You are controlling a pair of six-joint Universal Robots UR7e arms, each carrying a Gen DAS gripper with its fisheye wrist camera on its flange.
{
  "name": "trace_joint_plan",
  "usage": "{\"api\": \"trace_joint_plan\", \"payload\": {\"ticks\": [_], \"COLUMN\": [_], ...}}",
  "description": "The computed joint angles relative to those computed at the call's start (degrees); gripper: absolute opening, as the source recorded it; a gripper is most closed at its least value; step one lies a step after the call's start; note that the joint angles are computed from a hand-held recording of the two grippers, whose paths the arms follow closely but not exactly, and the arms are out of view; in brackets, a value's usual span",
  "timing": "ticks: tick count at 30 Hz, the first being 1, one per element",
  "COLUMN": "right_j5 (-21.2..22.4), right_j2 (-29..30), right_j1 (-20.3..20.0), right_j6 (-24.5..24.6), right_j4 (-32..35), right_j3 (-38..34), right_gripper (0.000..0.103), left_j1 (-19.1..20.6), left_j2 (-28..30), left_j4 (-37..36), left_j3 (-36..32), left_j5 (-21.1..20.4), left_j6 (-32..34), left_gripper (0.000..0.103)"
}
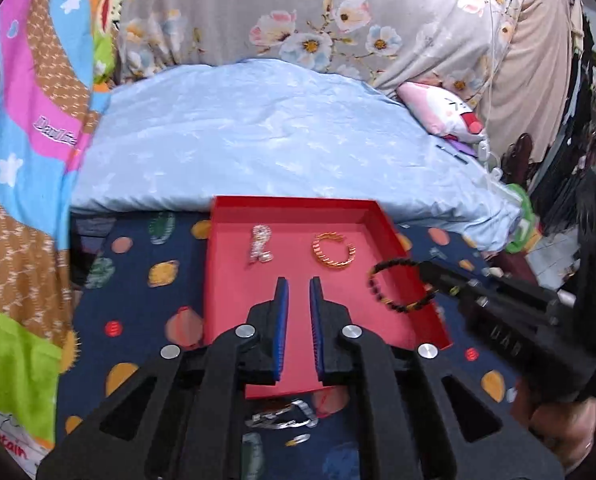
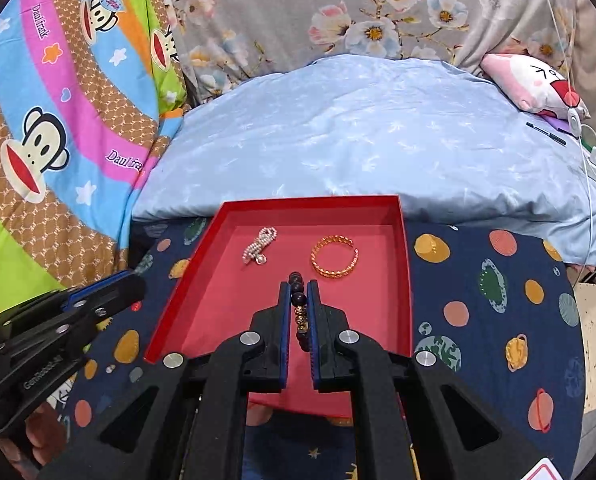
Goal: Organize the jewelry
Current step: 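Carry both bracelets into the red tray and open both tools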
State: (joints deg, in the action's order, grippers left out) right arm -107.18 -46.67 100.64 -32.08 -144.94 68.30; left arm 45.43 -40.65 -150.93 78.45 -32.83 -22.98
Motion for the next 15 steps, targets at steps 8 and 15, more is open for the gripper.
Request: {"api": "trace_joint_plan", "payload": {"ticks": [8,15], "right_j5": [-0.27,-0.02], "right_j2": [-2.78,-3.97], "right_j1": [-1.64,-2.00], "right_j6": [0.32,0.62], "right_j4": [-0.30,-1.09], "right_j3": [4.57,6.34], "right_gripper": [0.007,0.007], "left_j1": [0.17,-0.13], "left_j2": [-4.09,-0.85], "left_j4": [10.85,10.61], "left_j3": [10.56,9.01], "left_j5": [-3.01,-4.45], "left_j6": [-17.47,-22.68], "left_gripper": [0.055,0.054]}}
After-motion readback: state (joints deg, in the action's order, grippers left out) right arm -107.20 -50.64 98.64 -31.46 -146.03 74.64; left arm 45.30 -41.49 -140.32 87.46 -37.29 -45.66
